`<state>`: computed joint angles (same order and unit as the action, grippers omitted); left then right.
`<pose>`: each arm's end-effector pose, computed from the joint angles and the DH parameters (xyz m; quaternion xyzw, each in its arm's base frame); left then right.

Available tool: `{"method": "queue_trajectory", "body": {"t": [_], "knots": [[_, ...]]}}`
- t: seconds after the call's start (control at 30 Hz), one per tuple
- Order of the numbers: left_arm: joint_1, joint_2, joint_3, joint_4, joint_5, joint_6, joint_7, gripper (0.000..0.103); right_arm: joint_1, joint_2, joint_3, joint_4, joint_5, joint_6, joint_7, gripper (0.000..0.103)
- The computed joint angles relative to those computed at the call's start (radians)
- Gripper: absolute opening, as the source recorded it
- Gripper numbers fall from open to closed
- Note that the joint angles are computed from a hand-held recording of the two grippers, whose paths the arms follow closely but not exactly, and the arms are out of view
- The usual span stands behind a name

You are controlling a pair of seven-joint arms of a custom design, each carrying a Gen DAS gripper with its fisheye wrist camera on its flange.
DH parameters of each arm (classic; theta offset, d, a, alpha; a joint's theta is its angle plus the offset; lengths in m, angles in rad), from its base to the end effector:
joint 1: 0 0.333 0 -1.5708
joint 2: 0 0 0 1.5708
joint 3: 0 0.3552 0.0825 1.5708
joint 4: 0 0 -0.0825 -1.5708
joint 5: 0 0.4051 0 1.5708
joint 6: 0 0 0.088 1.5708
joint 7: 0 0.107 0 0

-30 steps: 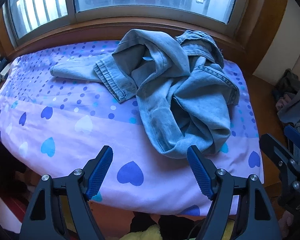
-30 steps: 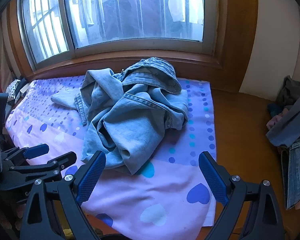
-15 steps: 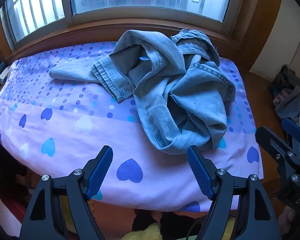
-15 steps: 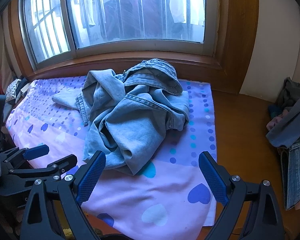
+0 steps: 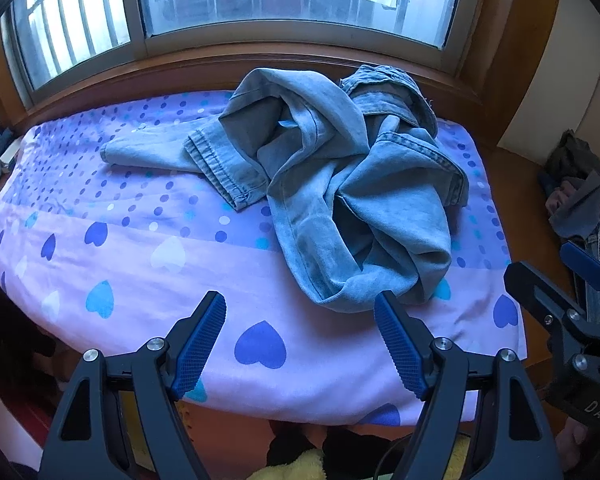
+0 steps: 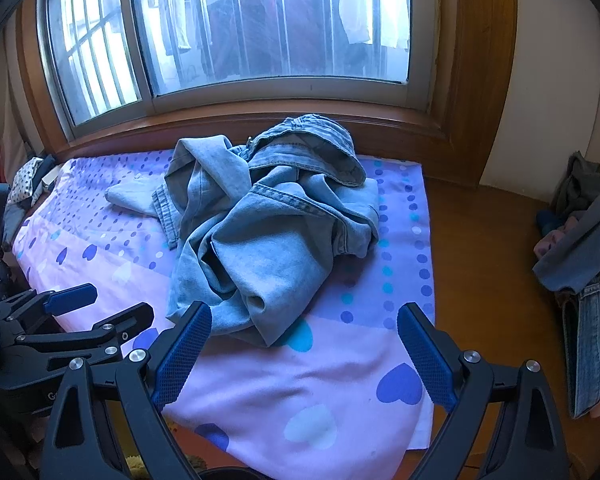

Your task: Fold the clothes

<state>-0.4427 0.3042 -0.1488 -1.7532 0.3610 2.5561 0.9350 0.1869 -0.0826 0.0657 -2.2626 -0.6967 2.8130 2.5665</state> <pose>0.5923 -0.3903 0.4803 -0.6137 0.7416 -0.2236 0.1534 0.5344 0.1710 0.4858 -0.6094 0.7074 -0.2518 0.2546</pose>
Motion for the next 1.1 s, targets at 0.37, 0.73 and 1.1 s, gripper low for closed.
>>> {"method": "queue_trajectory", "body": {"t": [0.37,0.73,1.1], "knots": [[-0.004,0.000,0.002,0.000,0.007,-0.005,-0.014,0.079,0.000,0.000,-0.001,-0.003,0.020,0.003,-0.018,0.093],[-0.003,0.001,0.000,0.001,0.005,-0.007,-0.013,0.079,-0.001,0.000,-0.002,-0.007,0.033,0.005,-0.031,0.093],[-0.007,0.016,0.003,0.020,0.000,-0.018,-0.018,0.079,0.002,0.013,-0.011,-0.001,0.083,0.014,-0.090,0.093]]}}
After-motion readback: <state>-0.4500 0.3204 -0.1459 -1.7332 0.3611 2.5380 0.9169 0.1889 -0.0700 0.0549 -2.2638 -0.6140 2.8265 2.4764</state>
